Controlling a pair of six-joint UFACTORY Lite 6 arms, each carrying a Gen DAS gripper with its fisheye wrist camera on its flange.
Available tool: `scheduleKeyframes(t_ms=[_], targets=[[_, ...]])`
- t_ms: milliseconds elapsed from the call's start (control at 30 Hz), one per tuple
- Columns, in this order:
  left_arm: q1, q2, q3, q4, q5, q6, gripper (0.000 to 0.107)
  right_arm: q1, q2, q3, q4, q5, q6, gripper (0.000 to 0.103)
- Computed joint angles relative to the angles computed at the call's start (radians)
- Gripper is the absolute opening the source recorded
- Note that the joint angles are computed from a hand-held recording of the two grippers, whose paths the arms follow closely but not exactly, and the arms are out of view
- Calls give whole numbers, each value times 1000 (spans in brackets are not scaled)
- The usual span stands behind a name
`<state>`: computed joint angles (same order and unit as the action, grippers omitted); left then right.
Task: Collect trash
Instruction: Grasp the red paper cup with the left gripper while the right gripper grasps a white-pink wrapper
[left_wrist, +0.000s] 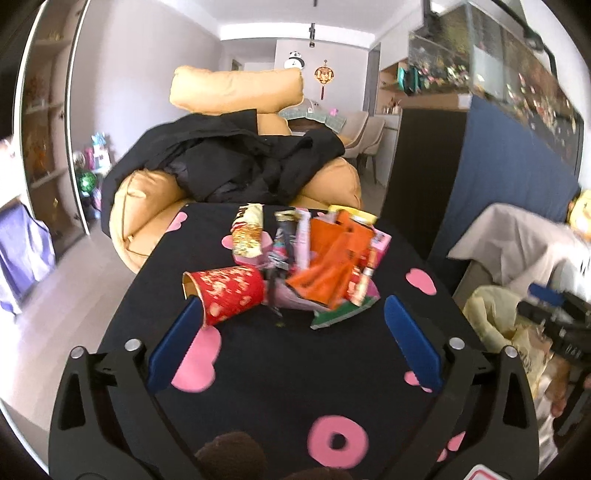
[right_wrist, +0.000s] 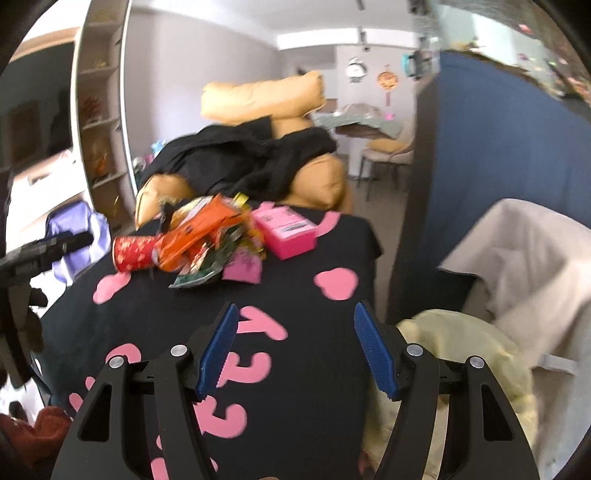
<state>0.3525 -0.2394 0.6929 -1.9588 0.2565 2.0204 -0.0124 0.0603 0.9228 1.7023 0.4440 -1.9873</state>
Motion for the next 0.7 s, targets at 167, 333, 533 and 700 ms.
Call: scheduleKeyframes(t_ms=[167,333,533,700], targets=[[132,231,187,234,30,-152,94,114,127,101,-7,-76,10,62],[240,482,447,668,245,-526,94,176,286,260,-103,-57,128,62],[308,687,651,771,398,-764,78,234,376,333,-220,-111,272,62],[325,690,597,676,430,-716,69,270,417,353,-352,-166,425,62]])
